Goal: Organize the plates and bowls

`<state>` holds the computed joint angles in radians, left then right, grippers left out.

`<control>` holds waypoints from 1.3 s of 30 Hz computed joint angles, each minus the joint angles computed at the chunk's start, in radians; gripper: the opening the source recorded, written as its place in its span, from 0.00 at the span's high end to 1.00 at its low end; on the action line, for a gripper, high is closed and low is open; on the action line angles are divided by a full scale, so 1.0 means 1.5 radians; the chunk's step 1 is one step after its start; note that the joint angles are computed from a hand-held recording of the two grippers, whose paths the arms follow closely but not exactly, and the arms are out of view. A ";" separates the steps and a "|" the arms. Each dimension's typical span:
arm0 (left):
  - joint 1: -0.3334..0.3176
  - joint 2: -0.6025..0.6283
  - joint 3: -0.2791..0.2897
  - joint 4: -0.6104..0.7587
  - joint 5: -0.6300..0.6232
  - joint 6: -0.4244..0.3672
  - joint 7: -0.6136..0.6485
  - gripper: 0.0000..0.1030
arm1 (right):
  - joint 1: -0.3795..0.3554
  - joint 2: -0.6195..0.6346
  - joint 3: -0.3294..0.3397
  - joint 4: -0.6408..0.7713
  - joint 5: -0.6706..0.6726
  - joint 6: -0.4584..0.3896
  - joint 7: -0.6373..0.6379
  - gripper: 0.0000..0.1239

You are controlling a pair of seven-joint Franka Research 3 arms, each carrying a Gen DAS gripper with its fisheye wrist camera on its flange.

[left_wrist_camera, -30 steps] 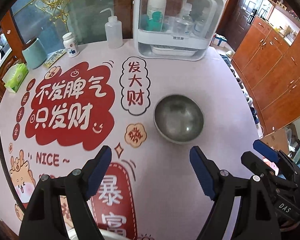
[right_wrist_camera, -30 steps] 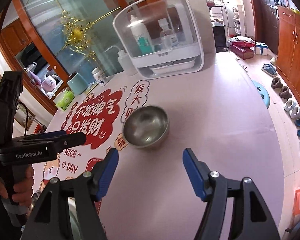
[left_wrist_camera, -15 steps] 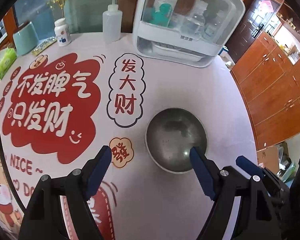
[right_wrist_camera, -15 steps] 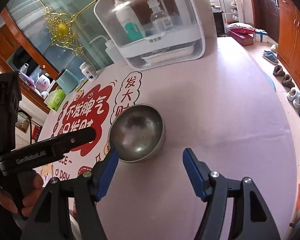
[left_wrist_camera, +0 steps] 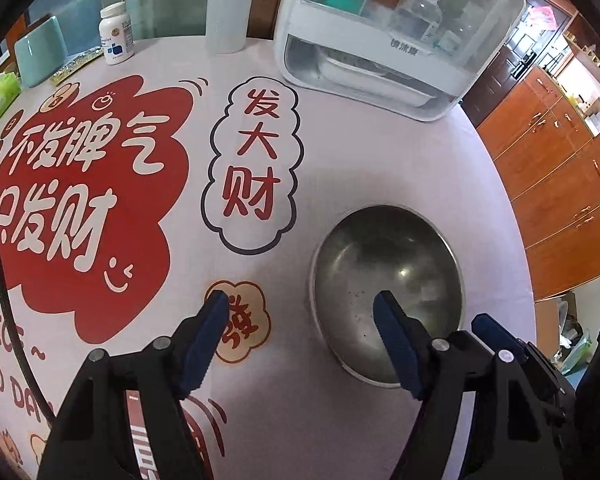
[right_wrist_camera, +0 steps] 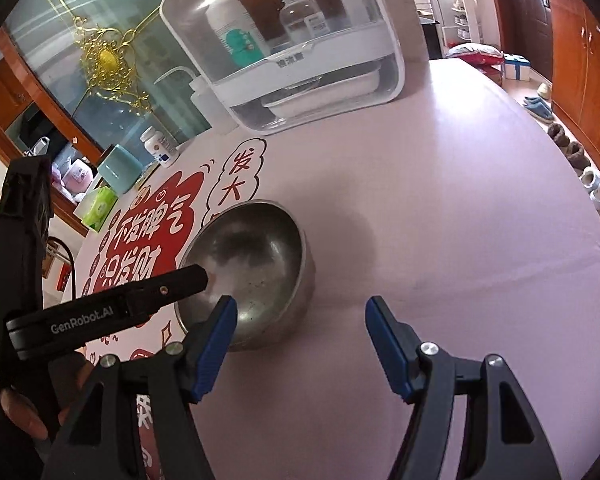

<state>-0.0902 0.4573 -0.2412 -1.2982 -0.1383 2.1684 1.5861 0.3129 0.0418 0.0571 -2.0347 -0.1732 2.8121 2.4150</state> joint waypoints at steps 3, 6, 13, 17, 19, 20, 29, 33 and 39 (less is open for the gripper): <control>0.005 0.010 -0.004 0.008 -0.012 -0.009 0.003 0.47 | -0.001 0.009 0.002 0.005 0.031 -0.002 -0.028 0.56; 0.007 0.012 -0.006 0.005 -0.021 -0.010 0.003 0.59 | -0.001 0.013 0.002 0.006 0.059 0.000 -0.052 0.62; 0.006 0.002 -0.005 -0.015 -0.026 -0.001 -0.004 0.75 | 0.000 0.013 0.004 0.001 0.121 0.016 -0.105 0.72; 0.003 -0.011 -0.005 -0.038 -0.022 0.025 0.000 0.83 | 0.001 0.012 0.005 -0.002 0.143 0.021 -0.123 0.77; 0.001 -0.014 -0.006 -0.044 -0.023 0.028 -0.007 0.87 | 0.002 0.010 0.005 -0.003 0.153 0.022 -0.131 0.80; -0.001 -0.015 -0.005 -0.044 -0.021 0.025 -0.010 0.87 | 0.002 0.008 0.005 -0.006 0.158 0.025 -0.133 0.82; -0.007 -0.039 -0.005 -0.073 -0.007 0.015 0.001 0.87 | -0.003 -0.012 0.011 -0.033 0.229 0.044 -0.164 0.89; -0.009 -0.061 -0.005 -0.099 -0.008 0.011 0.008 0.87 | -0.004 -0.032 0.013 -0.050 0.208 0.040 -0.142 0.90; -0.010 -0.115 -0.004 -0.161 -0.023 0.013 0.024 0.87 | -0.008 -0.077 0.027 -0.091 0.186 0.032 -0.113 0.90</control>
<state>-0.1051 0.2843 -0.2475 -1.5392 -0.1722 2.1874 1.6215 0.3012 -0.0740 0.0982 -2.1718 0.1060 2.8594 2.2451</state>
